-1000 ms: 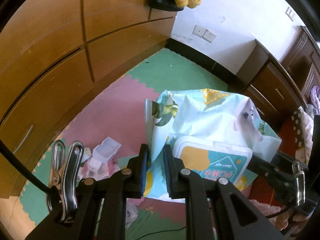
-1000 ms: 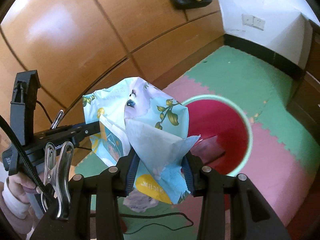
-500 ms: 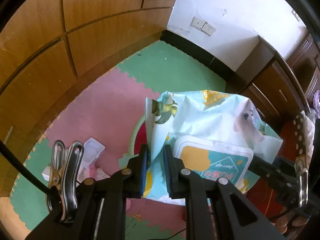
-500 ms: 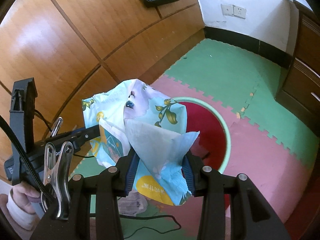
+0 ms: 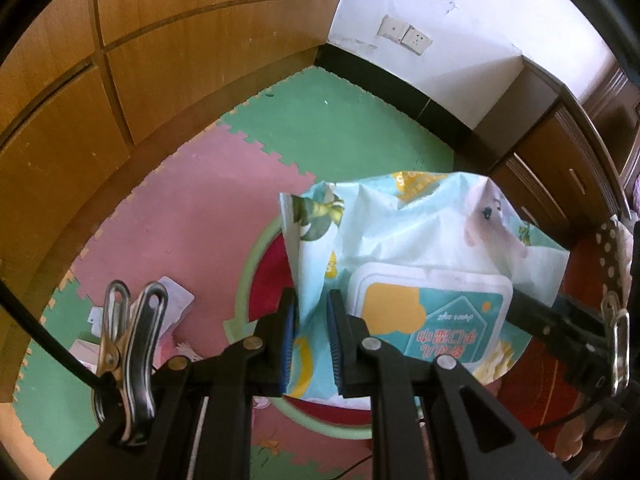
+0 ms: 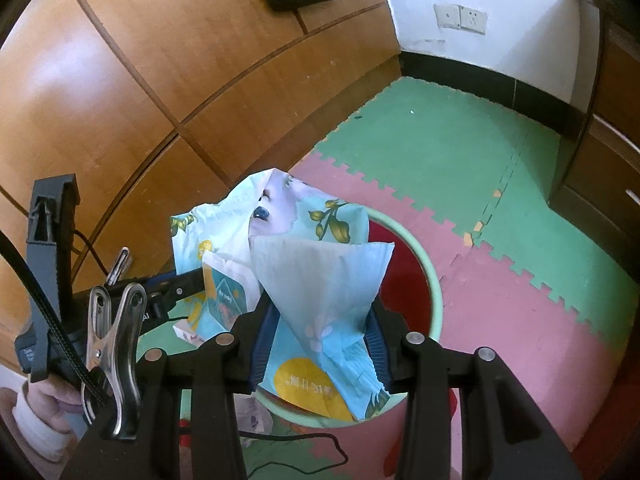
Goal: Collect trash
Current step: 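Lift the wet-wipes pack with both tools and carry it over the red bucket, then open both tools to drop the wet-wipes pack into the red bucket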
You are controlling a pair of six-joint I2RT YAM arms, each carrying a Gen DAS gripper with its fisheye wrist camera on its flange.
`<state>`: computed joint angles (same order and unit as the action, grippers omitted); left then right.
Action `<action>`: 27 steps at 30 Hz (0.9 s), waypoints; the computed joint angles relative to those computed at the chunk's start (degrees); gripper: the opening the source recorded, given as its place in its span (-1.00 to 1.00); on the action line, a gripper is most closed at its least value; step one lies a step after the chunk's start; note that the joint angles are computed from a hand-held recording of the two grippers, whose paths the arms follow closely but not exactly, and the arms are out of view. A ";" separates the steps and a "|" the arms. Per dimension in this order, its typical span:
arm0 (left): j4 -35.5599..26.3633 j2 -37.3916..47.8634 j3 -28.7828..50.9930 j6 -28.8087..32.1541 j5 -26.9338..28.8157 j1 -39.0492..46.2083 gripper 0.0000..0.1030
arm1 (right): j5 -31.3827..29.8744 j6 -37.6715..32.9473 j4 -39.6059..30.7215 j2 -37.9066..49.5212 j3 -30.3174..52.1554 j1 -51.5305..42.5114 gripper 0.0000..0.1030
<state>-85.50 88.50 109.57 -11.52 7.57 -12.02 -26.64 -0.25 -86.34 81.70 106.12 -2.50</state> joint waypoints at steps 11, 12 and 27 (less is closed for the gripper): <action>5.89 -2.71 -10.64 0.86 1.11 1.37 -0.72 | 1.05 0.95 0.74 0.83 -4.77 0.35 -0.15; 6.22 -2.83 -11.11 0.87 1.17 1.49 -0.72 | 0.92 1.48 0.77 1.01 -5.25 0.29 -0.15; 7.50 -3.63 -13.62 1.65 1.43 1.53 -0.36 | 5.29 6.57 3.78 1.11 -8.21 1.24 -0.08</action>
<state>-77.99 84.87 95.94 -9.87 9.00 -10.49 -21.35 6.33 -82.55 82.81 97.91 -1.26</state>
